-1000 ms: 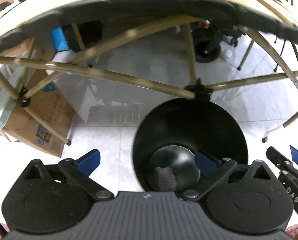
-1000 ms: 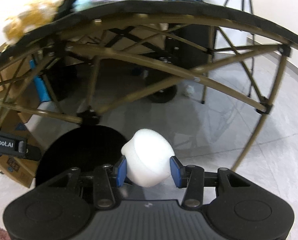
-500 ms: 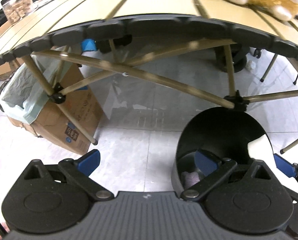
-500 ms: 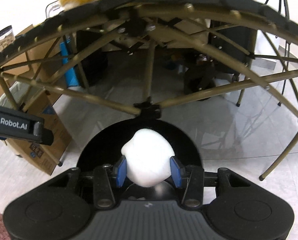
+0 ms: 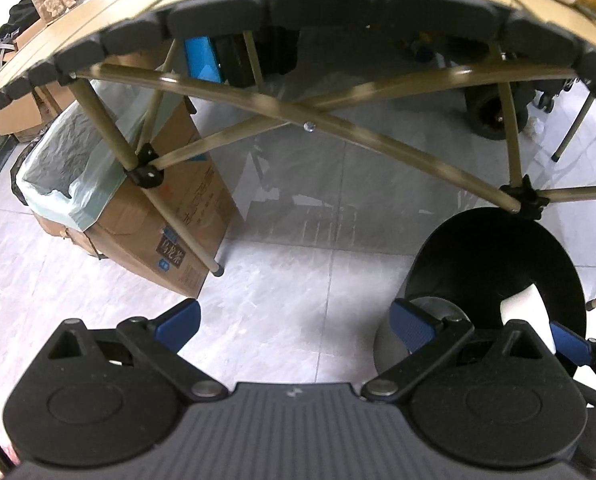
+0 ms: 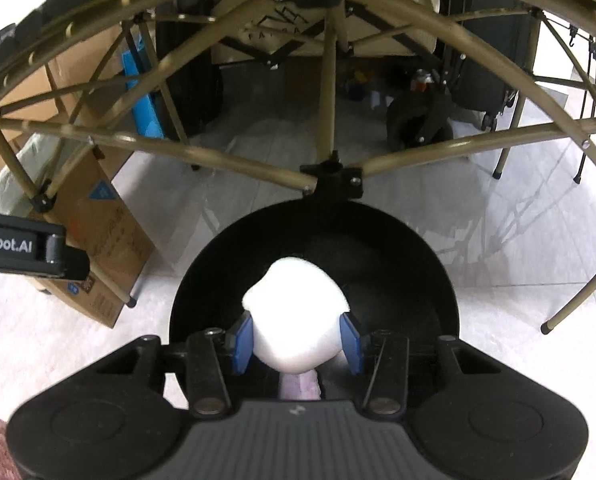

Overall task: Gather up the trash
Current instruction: 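Lower the foam roll into the bin and open the right tool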

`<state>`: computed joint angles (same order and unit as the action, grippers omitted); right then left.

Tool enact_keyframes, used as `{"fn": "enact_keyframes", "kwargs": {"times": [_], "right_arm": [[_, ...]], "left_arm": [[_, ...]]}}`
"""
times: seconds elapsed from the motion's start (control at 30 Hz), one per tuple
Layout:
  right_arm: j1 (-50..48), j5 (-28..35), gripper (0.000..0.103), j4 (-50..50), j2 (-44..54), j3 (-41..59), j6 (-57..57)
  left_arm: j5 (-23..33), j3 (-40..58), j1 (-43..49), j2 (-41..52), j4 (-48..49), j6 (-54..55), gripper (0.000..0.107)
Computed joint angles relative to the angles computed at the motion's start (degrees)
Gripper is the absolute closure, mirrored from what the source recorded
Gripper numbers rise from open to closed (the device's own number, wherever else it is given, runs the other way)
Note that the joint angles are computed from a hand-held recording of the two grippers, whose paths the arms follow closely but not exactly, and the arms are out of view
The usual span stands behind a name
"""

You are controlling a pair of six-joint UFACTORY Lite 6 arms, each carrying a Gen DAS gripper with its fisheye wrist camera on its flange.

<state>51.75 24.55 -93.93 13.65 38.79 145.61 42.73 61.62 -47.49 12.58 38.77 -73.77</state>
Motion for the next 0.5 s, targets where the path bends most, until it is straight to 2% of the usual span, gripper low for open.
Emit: {"fn": "enact_keyframes", "kwargs": {"times": [0.37,0.5], "right_arm": [[-1.77,-1.52,0.058,2.97,0.05,-0.56,-3.3],[-2.12,-1.92,0.054,5.92,0.29,0.02,-6.64]], "left_arm": [[-0.31,0.92,0.46,1.6,-0.94,1.1,0.005],[-0.33,1.21,0.36,2.09,-1.19,1.43,0.005]]}}
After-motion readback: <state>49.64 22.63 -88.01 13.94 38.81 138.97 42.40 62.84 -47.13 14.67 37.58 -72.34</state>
